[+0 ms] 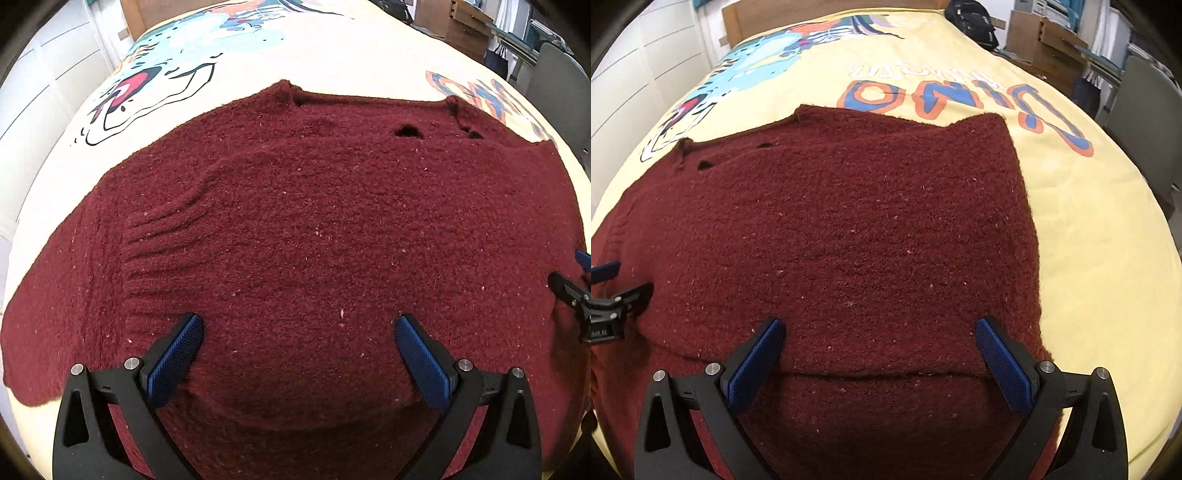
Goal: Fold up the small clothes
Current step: 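Open both grippers and lift them off the sweater, then lower the left gripper onto the sweater's other side edge and close it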
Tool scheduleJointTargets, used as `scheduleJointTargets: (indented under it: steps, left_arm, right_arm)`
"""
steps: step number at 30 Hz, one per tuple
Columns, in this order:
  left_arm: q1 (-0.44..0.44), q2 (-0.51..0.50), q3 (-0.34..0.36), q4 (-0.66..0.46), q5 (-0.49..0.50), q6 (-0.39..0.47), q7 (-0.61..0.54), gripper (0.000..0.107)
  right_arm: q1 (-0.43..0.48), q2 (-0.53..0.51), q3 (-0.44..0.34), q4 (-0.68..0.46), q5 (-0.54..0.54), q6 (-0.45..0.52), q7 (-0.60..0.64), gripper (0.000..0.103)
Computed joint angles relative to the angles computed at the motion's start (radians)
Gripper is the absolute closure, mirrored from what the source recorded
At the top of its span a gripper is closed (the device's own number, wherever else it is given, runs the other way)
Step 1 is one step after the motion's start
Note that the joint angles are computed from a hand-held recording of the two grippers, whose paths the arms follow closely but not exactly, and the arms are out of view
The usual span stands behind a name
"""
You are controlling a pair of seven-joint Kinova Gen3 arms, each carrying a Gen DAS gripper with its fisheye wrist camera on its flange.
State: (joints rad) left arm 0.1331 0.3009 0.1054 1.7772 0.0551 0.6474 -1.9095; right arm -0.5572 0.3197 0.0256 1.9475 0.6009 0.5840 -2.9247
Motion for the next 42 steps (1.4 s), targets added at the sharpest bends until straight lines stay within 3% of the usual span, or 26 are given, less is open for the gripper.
scheduleJointTargets:
  steps: [3,6,10,15,20,22,26,30,35,38,42]
  left_arm:
    - [0.010,-0.007,-0.001,0.004,-0.009,0.004,0.009,0.005]
    - [-0.005,-0.001,0.003,-0.034,0.009,0.063,-0.003,0.005]
    - [-0.019,-0.038,-0.015,-0.040,0.024,0.079,0.028,0.005]
    - [-0.125,-0.100,-0.035,-0.043,0.101,0.105,-0.061,0.005]
    - [-0.185,-0.131,-0.100,-0.054,0.055,0.122,-0.036,0.005]
    - [-0.241,-0.131,-0.121,-0.067,0.083,0.144,-0.048,0.005]
    - [-0.339,-0.107,-0.164,-0.115,0.117,0.207,-0.018,0.005]
    - [-0.404,-0.057,-0.208,-0.174,0.083,0.232,0.079,0.005]
    - [-0.550,0.020,-0.203,-0.270,0.189,0.316,0.096,0.005]
    - [-0.585,0.062,-0.216,-0.314,0.193,0.327,0.161,0.005]
    - [-0.606,0.145,-0.218,-0.415,0.170,0.407,0.265,0.006]
  right_arm:
    - [0.018,0.004,-0.019,-0.036,-0.042,0.040,0.047,0.000]
    - [0.047,-0.008,-0.038,-0.066,-0.096,0.075,0.121,0.000]
    - [0.054,-0.064,-0.054,-0.055,-0.113,0.071,0.139,0.000]
    - [-0.011,-0.112,-0.068,-0.073,-0.030,0.185,0.054,0.000]
    - [-0.026,-0.163,-0.117,-0.059,0.029,0.235,-0.028,0.000]
    - [-0.027,-0.173,-0.135,-0.057,0.038,0.263,-0.046,0.000]
    - [-0.020,-0.196,-0.159,-0.039,0.034,0.289,-0.088,0.000]
    - [-0.008,-0.211,-0.177,-0.022,0.015,0.306,-0.101,0.000]
    - [-0.004,-0.225,-0.194,-0.010,-0.005,0.348,-0.118,0.000]
    - [-0.005,-0.236,-0.202,-0.005,-0.006,0.372,-0.141,0.000]
    - [-0.008,-0.231,-0.212,-0.023,-0.002,0.422,-0.134,0.000]
